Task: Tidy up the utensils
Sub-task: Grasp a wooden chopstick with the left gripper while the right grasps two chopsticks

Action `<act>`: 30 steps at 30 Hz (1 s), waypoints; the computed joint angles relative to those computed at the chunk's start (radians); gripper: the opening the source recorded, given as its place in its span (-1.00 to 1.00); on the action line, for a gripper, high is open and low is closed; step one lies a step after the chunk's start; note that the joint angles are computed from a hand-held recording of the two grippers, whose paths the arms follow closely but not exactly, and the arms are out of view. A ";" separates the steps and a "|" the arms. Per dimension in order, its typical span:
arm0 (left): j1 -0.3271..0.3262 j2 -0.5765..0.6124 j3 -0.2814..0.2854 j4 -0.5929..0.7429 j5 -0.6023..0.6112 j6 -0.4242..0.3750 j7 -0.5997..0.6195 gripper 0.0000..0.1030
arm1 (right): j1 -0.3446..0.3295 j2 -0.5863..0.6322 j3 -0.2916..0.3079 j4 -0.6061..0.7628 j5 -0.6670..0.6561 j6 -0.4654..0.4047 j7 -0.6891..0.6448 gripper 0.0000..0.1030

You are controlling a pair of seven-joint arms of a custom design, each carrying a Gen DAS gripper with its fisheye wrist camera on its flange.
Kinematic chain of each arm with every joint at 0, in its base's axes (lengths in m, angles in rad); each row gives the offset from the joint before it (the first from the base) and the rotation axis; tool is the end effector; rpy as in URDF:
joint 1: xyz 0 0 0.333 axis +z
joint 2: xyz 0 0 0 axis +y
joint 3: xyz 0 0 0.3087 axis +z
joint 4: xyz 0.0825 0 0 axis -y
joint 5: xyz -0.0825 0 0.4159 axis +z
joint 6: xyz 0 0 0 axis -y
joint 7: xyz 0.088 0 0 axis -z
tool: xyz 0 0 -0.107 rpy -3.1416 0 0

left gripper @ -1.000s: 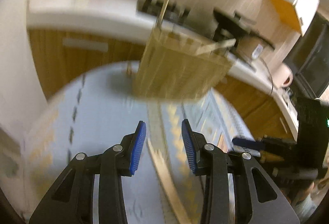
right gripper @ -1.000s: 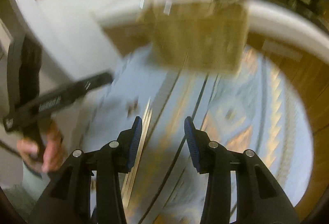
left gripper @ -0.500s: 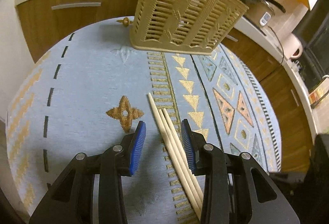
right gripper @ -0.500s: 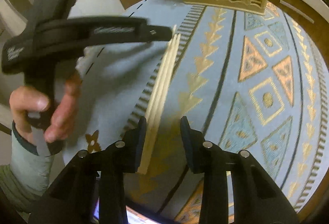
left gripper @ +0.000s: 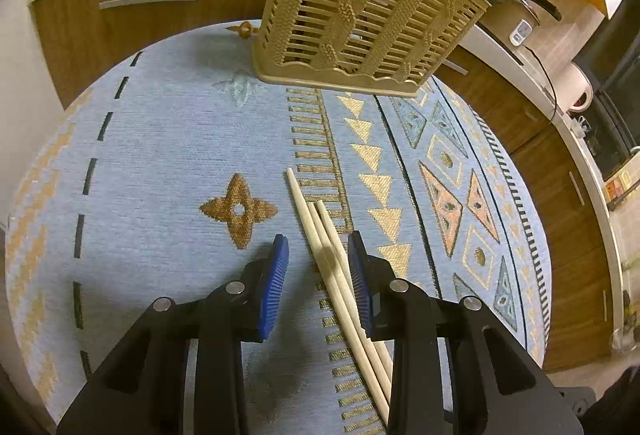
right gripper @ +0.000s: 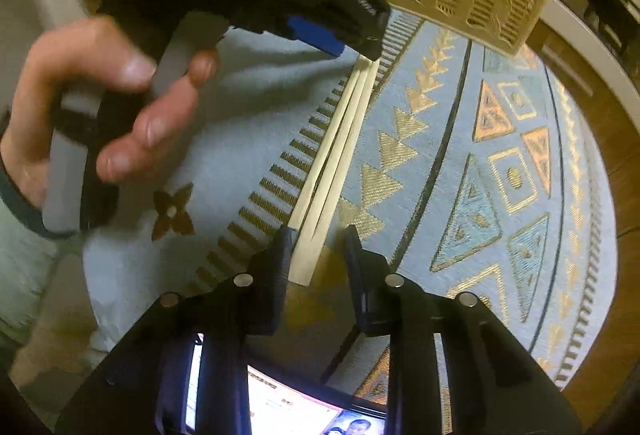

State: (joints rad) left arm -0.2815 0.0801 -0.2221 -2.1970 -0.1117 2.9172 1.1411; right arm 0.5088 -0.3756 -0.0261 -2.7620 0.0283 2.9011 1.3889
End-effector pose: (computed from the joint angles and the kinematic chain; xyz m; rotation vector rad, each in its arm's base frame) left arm 0.5392 -0.2875 0.3945 -2.0596 1.9921 -0.9378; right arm 0.3884 0.2023 0.3543 -2.3996 1.2078 -0.3932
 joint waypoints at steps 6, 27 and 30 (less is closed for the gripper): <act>0.017 -0.011 -0.034 -0.010 -0.174 0.015 0.148 -0.44 | -0.035 -0.070 -0.007 -0.055 -0.028 -0.014 0.054 -0.78; -0.044 -0.008 -0.004 0.067 0.355 -0.225 -0.150 -0.98 | -0.101 -0.037 -0.187 0.007 0.082 -0.047 0.040 -0.78; -0.032 -0.021 0.002 0.065 0.367 -0.239 -0.148 -0.98 | -0.054 -0.015 -0.246 0.057 0.210 -0.099 -0.062 -0.77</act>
State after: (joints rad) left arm -0.3138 0.0594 -0.2206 -2.1317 0.2557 2.6780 0.9933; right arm 0.4549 -0.3909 -0.2721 -2.7051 0.2382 2.8020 1.3266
